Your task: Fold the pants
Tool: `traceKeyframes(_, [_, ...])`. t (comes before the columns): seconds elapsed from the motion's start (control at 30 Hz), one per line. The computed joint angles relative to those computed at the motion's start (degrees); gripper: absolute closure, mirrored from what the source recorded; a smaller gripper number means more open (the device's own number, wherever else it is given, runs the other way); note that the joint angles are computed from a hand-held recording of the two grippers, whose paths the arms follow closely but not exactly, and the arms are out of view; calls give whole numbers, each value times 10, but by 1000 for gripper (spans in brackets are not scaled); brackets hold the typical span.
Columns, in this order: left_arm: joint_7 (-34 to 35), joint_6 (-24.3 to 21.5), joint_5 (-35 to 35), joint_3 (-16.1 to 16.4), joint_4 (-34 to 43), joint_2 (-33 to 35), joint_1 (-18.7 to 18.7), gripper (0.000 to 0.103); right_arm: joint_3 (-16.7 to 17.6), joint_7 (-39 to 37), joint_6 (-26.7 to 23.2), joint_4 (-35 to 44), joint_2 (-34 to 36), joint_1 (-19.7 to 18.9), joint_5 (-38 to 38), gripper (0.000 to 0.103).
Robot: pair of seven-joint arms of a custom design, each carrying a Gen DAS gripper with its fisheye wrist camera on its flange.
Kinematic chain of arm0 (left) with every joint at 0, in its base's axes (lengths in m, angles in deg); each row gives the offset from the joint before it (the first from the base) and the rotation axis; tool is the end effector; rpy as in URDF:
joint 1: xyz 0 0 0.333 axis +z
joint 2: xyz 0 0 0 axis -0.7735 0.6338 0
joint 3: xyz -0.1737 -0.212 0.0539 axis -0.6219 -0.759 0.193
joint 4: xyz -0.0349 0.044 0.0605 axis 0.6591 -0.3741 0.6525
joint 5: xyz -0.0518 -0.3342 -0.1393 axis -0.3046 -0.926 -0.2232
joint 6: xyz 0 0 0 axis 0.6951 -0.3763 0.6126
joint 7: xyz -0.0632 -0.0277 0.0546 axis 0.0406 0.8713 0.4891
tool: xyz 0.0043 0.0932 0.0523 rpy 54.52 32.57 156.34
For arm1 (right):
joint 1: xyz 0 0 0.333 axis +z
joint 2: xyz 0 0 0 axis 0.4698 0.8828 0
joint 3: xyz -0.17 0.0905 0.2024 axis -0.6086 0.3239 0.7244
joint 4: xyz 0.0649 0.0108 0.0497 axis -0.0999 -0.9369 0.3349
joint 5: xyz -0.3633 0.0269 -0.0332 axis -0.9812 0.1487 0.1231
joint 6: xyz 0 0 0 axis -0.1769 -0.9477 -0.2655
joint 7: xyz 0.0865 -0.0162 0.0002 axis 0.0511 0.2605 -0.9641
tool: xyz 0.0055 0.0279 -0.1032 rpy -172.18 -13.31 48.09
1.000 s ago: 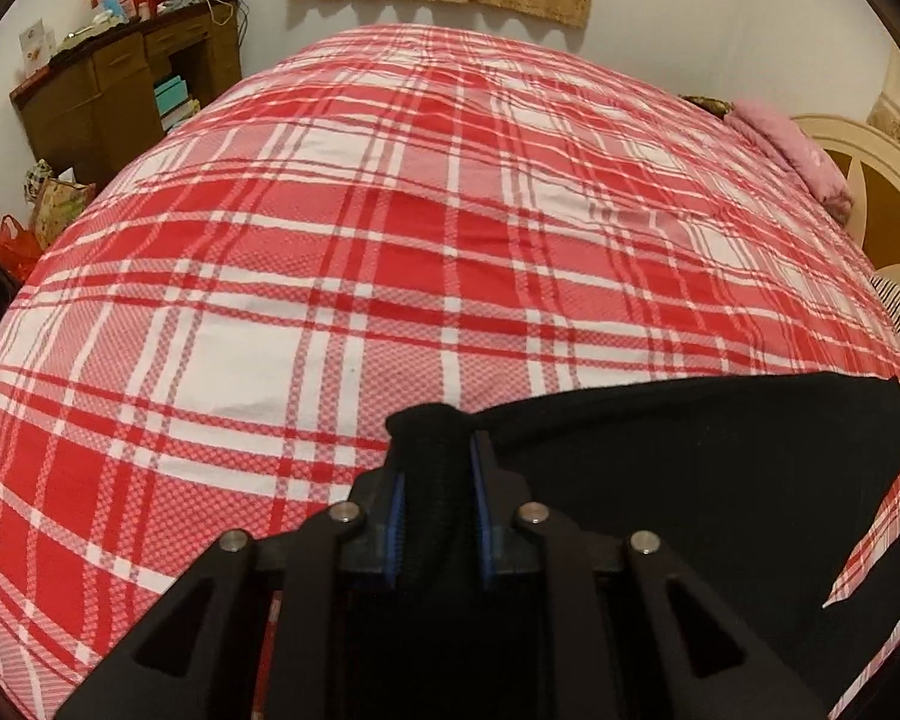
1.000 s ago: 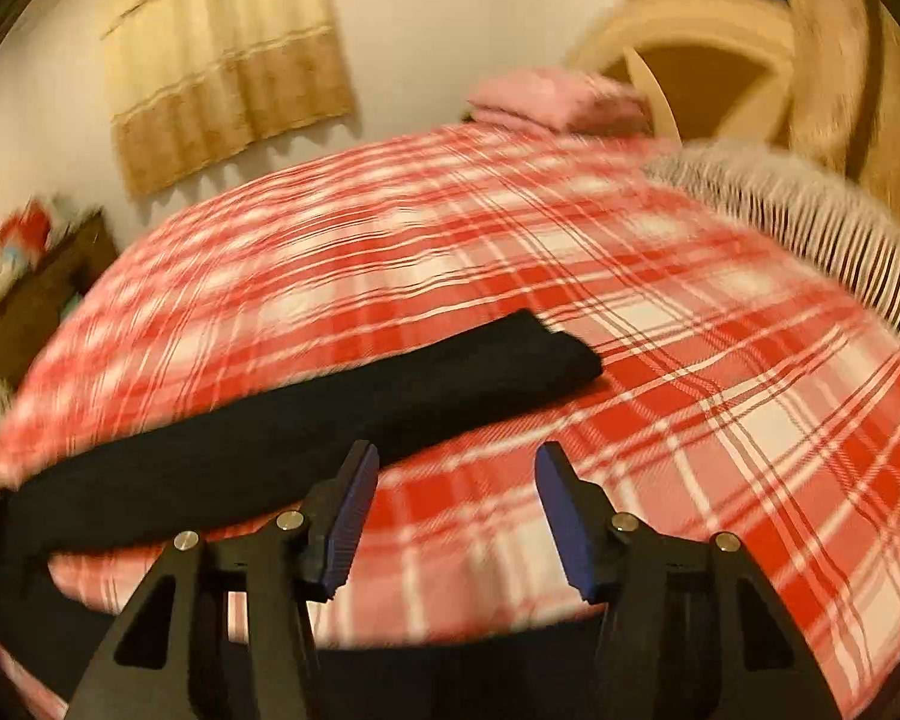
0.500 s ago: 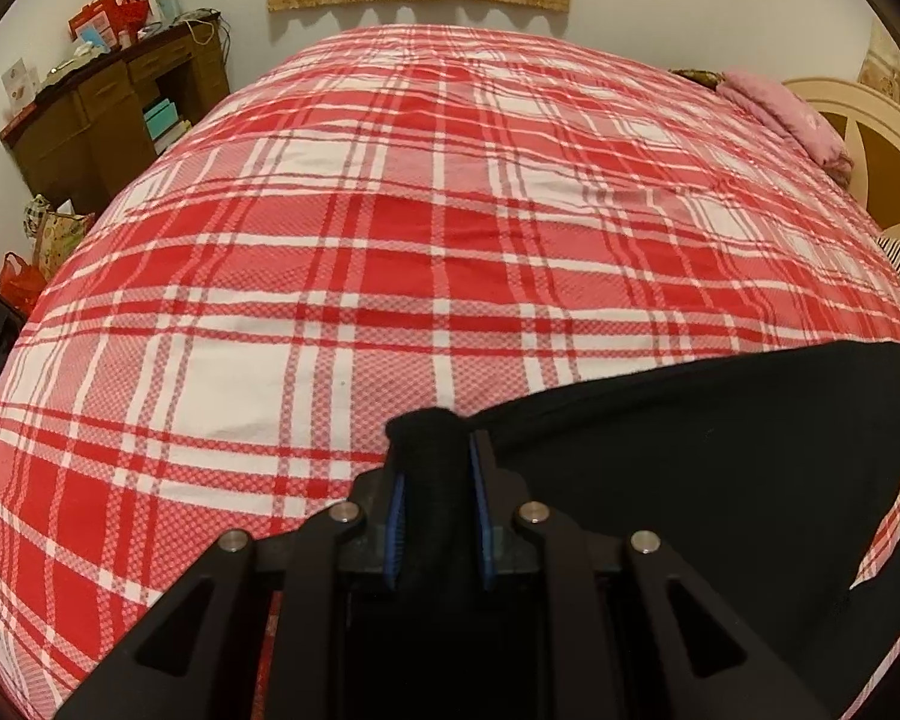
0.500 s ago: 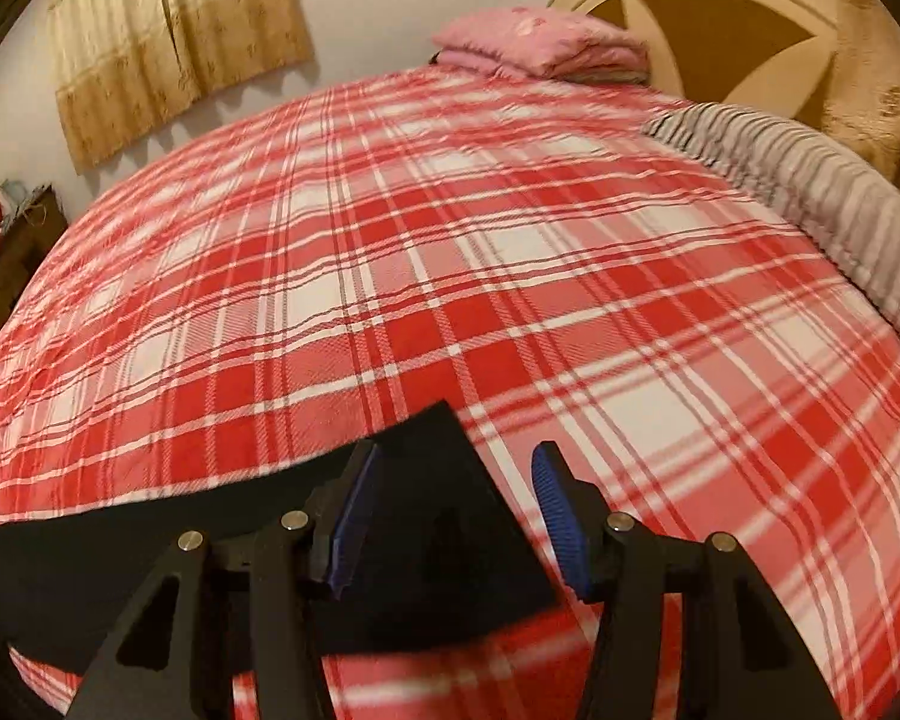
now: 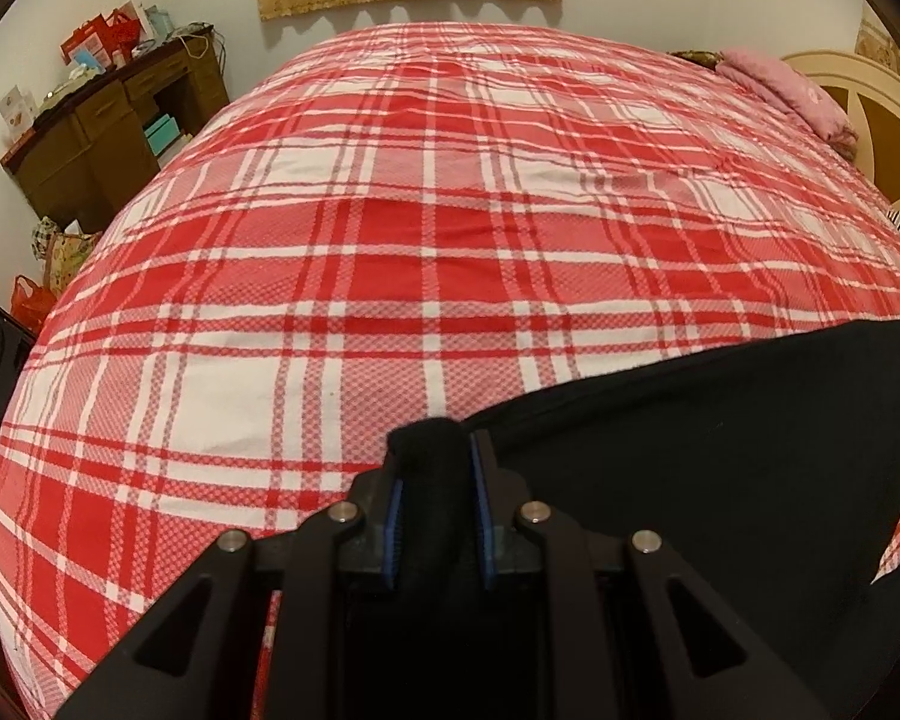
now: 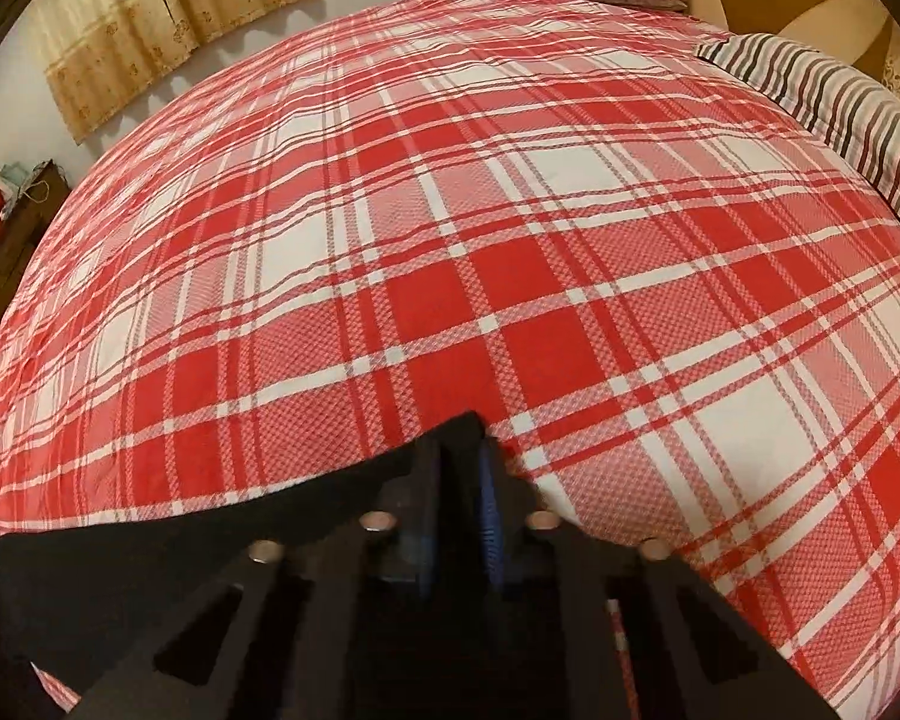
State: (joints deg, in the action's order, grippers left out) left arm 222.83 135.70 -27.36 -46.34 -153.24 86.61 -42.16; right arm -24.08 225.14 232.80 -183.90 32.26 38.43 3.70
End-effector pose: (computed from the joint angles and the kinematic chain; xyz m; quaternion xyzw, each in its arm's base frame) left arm 0.5700 0.0598 0.3815 -0.5502 0.7844 -0.2282 0.1729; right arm 0.4500 0.1367 0.3854 -0.4457 0.8600 -0.1813 0.1699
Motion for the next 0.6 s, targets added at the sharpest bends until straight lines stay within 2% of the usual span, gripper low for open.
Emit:
traceKeyframes(0.03, [4,3,-5,-1,-2,-2,0,84,3,3,-4,2,-3,0,-6,98])
traceKeyframes(0.13, [75,-11,-115,-13,-6,-18,18,87,19,20,-10,-4,-33,5,-33,98])
traceKeyframes(0.23, [163,-44,-227,-6,-11,-39,28,88,41,31,-36,-7,-71,13,-59,98])
traceKeyframes(0.27, [178,-69,-254,2,-9,-45,32,88,51,36,-50,-8,-87,16,-69,98])
traceKeyframes(0.6, [268,-163,-363,48,-39,-106,29,89,108,96,-90,-90,-274,43,-96,99])
